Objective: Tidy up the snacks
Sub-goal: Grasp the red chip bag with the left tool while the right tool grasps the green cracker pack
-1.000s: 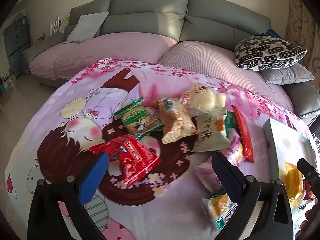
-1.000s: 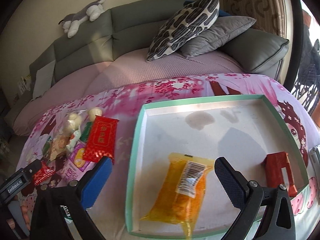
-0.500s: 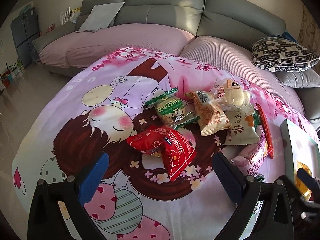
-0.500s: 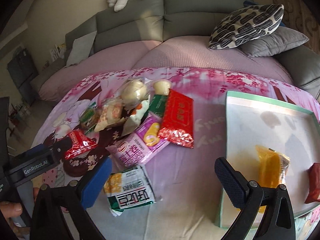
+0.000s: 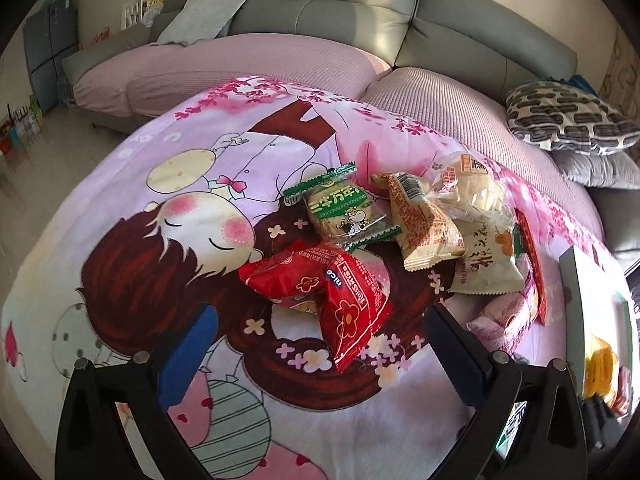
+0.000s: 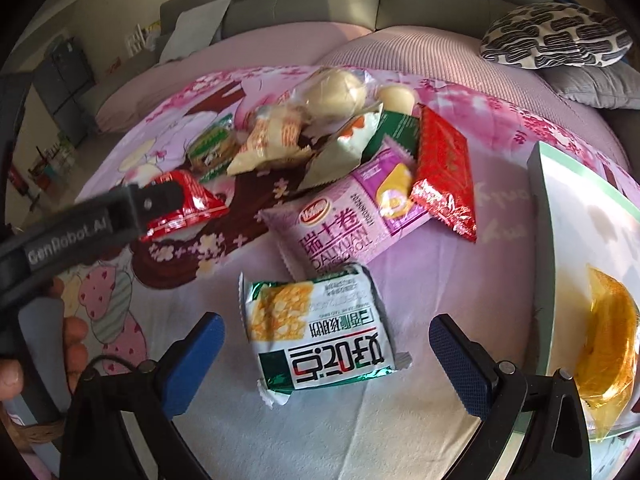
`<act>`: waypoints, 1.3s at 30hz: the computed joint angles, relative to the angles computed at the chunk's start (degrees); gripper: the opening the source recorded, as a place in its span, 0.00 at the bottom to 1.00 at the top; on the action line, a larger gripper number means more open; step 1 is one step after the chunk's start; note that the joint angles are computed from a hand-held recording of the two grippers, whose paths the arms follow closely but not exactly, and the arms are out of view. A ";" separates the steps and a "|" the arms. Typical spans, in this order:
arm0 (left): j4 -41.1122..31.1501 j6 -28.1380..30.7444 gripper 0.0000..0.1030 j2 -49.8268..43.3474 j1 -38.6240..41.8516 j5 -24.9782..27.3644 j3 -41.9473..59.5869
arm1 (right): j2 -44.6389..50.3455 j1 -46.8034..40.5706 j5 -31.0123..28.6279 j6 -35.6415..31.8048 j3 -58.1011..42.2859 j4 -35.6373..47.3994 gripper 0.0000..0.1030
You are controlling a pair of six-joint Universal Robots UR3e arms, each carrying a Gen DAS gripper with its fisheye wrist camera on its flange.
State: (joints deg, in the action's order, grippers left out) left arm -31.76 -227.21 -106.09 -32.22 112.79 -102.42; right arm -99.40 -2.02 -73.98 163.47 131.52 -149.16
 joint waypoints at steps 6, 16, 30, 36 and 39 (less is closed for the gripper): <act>0.52 0.49 0.99 -1.20 1.74 -2.45 0.70 | 1.67 0.71 -2.43 1.09 -0.07 -0.96 1.00; 2.77 -1.31 0.99 -3.13 4.78 -4.66 1.00 | 1.47 0.53 -5.43 2.34 0.07 -2.20 0.97; 5.23 0.46 0.61 -5.67 6.27 -7.25 0.78 | -0.27 -2.17 -2.99 2.29 0.19 -0.08 0.64; 5.81 1.35 0.55 -5.07 6.04 -7.53 0.49 | -1.62 -3.57 -1.91 1.42 0.64 0.70 0.62; 6.30 1.37 0.55 -4.38 5.86 -7.38 0.16 | -2.83 -4.55 -1.09 0.77 0.87 1.45 0.61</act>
State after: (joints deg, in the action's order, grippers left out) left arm -25.46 -225.84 -110.46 -26.36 105.41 -102.26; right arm -102.23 -6.57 -75.07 164.24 132.39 -147.71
